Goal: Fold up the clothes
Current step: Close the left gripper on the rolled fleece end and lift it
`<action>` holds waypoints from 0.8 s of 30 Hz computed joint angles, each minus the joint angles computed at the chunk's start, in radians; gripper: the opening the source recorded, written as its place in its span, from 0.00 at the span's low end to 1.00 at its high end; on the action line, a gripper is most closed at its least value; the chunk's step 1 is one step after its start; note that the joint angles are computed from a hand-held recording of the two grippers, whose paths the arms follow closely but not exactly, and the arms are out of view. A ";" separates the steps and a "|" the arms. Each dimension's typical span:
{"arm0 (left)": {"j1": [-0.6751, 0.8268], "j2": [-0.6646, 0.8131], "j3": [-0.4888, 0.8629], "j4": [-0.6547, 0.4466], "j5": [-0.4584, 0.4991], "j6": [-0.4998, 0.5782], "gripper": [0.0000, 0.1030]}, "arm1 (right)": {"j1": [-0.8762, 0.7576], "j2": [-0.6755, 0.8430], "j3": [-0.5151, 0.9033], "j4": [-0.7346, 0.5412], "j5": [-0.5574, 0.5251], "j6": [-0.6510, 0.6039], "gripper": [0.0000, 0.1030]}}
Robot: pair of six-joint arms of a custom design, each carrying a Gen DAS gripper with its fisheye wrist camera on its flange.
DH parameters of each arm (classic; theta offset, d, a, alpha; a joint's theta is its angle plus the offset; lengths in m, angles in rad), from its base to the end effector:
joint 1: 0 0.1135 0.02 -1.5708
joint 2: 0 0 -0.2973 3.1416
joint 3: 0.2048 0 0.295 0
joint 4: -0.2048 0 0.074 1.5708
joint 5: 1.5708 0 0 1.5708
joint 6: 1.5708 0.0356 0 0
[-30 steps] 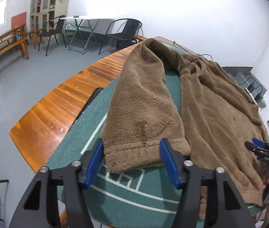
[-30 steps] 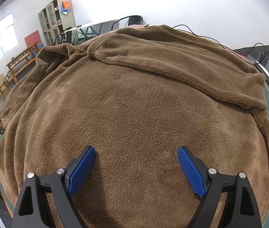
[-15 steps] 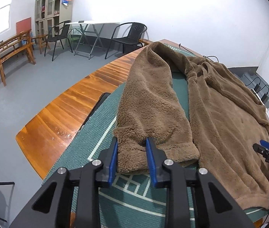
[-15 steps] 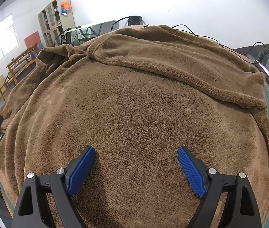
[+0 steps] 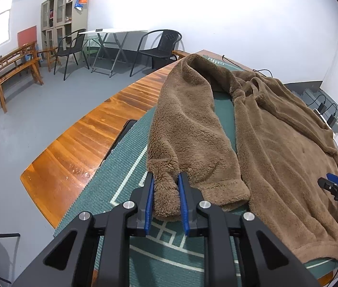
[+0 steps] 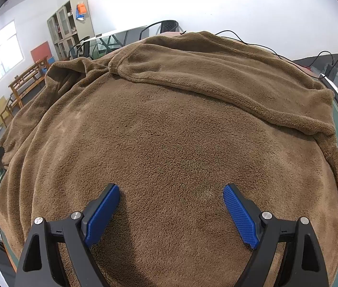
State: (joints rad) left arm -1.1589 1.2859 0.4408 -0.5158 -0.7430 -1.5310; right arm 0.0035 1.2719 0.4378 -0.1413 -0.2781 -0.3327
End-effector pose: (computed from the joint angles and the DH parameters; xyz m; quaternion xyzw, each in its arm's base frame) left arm 0.0997 -0.1680 0.1246 -0.2088 0.9036 -0.0143 0.3737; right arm 0.2316 0.0106 0.1344 -0.1985 0.9266 0.0831 0.3083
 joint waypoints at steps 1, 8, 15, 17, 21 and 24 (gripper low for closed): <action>-0.004 -0.012 -0.006 -0.002 0.000 -0.007 0.25 | -0.001 0.000 0.000 0.000 -0.001 0.000 0.88; -0.081 -0.112 -0.047 -0.067 -0.049 -0.091 0.63 | 0.005 0.003 0.002 0.000 0.005 0.000 0.88; -0.044 -0.084 -0.049 0.004 -0.026 -0.013 0.64 | 0.013 0.001 0.000 0.003 0.017 0.001 0.88; -0.010 -0.072 -0.059 0.076 0.003 0.056 0.64 | 0.010 0.001 0.000 0.003 0.013 0.001 0.88; 0.044 -0.003 -0.032 0.121 0.024 0.110 0.64 | 0.008 0.000 0.000 0.002 0.007 0.004 0.88; 0.062 0.047 0.005 0.104 0.026 0.122 0.63 | 0.006 0.000 0.000 0.002 0.002 0.006 0.88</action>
